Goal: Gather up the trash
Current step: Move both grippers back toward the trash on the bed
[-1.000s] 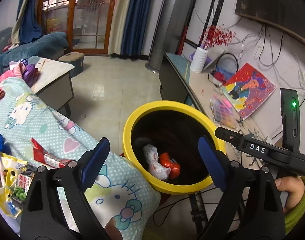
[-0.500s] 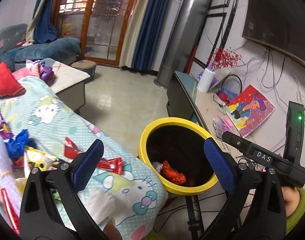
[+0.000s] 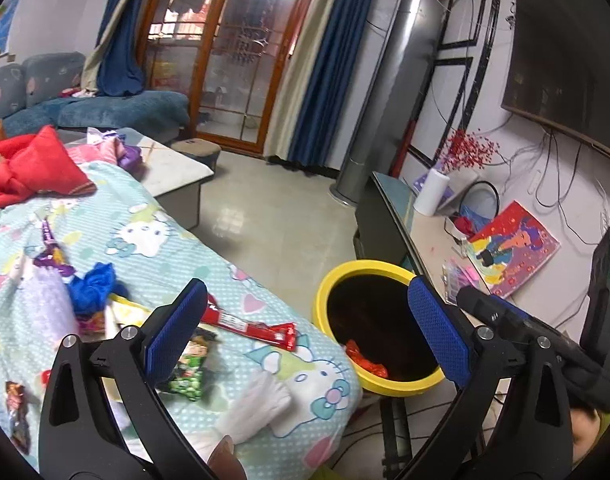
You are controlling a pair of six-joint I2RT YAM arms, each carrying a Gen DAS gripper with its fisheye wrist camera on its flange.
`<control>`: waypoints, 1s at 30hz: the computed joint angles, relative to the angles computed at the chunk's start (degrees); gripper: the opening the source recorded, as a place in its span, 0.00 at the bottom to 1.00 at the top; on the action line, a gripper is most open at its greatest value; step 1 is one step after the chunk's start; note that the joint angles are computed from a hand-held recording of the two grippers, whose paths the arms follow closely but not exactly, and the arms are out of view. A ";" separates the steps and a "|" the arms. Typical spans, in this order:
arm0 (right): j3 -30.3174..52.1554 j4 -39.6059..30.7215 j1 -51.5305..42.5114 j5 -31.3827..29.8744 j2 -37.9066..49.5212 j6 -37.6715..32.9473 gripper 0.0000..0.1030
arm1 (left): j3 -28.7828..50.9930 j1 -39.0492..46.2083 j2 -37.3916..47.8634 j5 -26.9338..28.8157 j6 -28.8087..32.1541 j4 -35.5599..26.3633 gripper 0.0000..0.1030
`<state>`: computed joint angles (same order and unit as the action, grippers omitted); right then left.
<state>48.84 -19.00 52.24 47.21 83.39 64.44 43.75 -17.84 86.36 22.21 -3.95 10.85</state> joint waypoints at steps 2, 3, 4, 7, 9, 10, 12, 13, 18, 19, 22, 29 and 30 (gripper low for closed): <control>1.93 -0.55 0.91 0.17 1.73 -0.52 0.85 | -0.55 1.06 -0.77 -0.22 0.05 0.37 0.89; 2.85 -0.84 1.40 0.43 2.52 -0.56 0.87 | -0.73 1.57 -1.01 -0.30 0.19 0.49 0.89; 3.35 -0.86 2.09 1.03 3.13 -0.27 0.87 | -0.90 2.08 -1.28 -0.38 0.28 0.59 0.89; 5.20 -0.46 3.30 1.24 4.98 -1.93 0.87 | -1.43 3.79 -1.79 -0.15 0.22 1.06 0.89; 6.24 -0.37 3.72 1.03 5.97 -2.62 0.87 | -1.51 4.98 -1.80 0.12 0.09 1.23 0.89; 6.97 -0.18 4.11 0.83 6.81 -2.78 0.87 | -1.44 5.65 -1.71 0.31 0.06 1.22 0.89; 8.30 0.02 4.44 0.14 8.18 -3.47 0.87 | -1.46 6.76 -1.61 0.38 -0.17 1.43 0.89; 9.32 -0.09 4.69 -0.19 9.15 -3.80 0.87 | -1.44 7.25 -1.50 0.33 -0.31 1.56 0.89; 13.42 0.15 5.33 -1.94 13.06 -6.03 0.87 | -1.14 10.42 -0.82 1.50 -0.69 1.67 0.89; 14.38 0.00 5.42 -2.38 13.94 -6.35 0.87 | -1.04 11.05 -0.60 1.65 -0.77 1.68 0.89; 16.36 -0.13 5.75 -3.34 15.94 -7.13 0.87 | -0.50 12.85 0.14 2.07 -1.21 1.57 0.89; 20.93 -1.21 5.69 -5.72 20.50 -8.34 0.87 | 1.40 16.83 2.63 3.22 -2.01 0.92 0.89; 21.68 -1.13 5.56 -6.40 21.36 -8.75 0.87 | 1.75 17.63 3.17 3.44 -2.17 0.98 0.89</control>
<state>70.52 -20.13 57.80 40.81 104.75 55.68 45.50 -0.21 89.54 25.64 -6.12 11.83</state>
